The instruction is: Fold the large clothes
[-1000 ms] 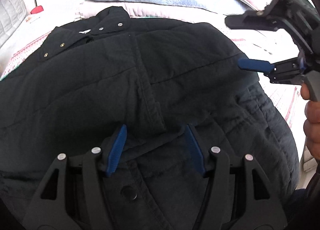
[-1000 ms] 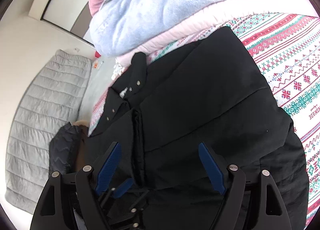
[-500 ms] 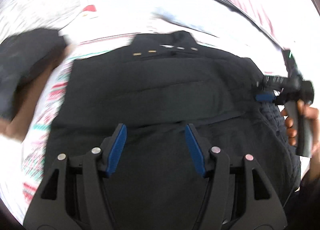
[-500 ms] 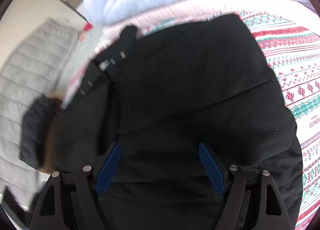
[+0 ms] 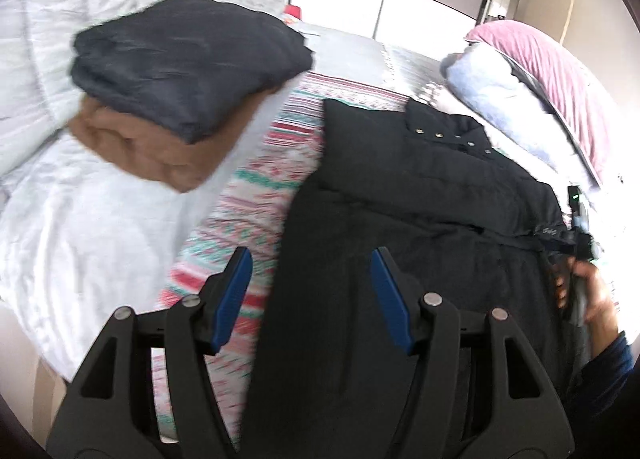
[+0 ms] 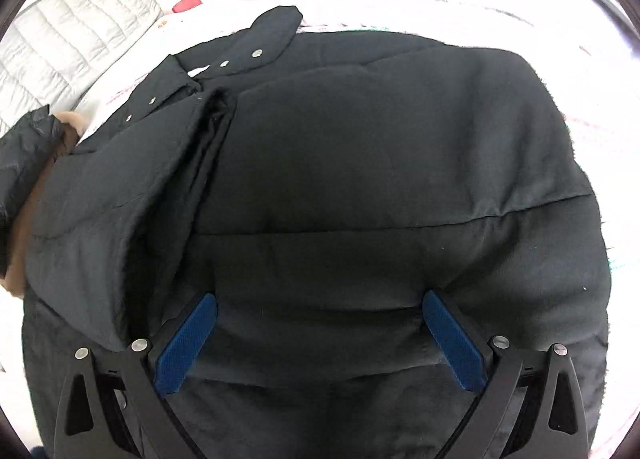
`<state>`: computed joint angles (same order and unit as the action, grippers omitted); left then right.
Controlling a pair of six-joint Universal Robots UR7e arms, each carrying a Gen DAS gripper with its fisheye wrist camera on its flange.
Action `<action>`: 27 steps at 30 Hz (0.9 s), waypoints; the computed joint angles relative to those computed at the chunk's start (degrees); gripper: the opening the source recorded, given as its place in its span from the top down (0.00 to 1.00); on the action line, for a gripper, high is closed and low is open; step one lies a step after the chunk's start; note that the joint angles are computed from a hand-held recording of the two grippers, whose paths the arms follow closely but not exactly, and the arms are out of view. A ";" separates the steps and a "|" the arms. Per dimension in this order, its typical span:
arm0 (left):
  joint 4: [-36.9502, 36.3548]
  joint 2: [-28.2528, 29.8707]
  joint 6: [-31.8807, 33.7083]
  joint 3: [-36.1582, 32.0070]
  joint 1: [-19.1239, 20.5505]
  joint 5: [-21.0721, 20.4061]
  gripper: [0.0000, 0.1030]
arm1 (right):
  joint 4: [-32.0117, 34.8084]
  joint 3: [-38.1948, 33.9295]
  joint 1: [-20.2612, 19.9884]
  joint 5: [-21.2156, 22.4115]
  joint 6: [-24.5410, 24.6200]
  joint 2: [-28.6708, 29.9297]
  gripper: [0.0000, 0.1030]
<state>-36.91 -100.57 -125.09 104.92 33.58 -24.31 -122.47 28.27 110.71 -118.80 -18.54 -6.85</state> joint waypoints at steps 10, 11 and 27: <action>-0.03 -7.63 -3.89 8.45 -5.34 -5.88 0.32 | -20.17 25.75 1.32 3.64 0.07 -16.88 0.00; -0.48 -8.30 -3.70 9.45 -6.06 -6.74 0.32 | -22.17 27.72 1.54 3.32 -0.86 -18.21 0.00; -5.03 -23.68 -14.59 24.03 -24.66 -19.65 0.34 | -32.90 73.75 -15.92 16.65 4.01 -56.90 0.68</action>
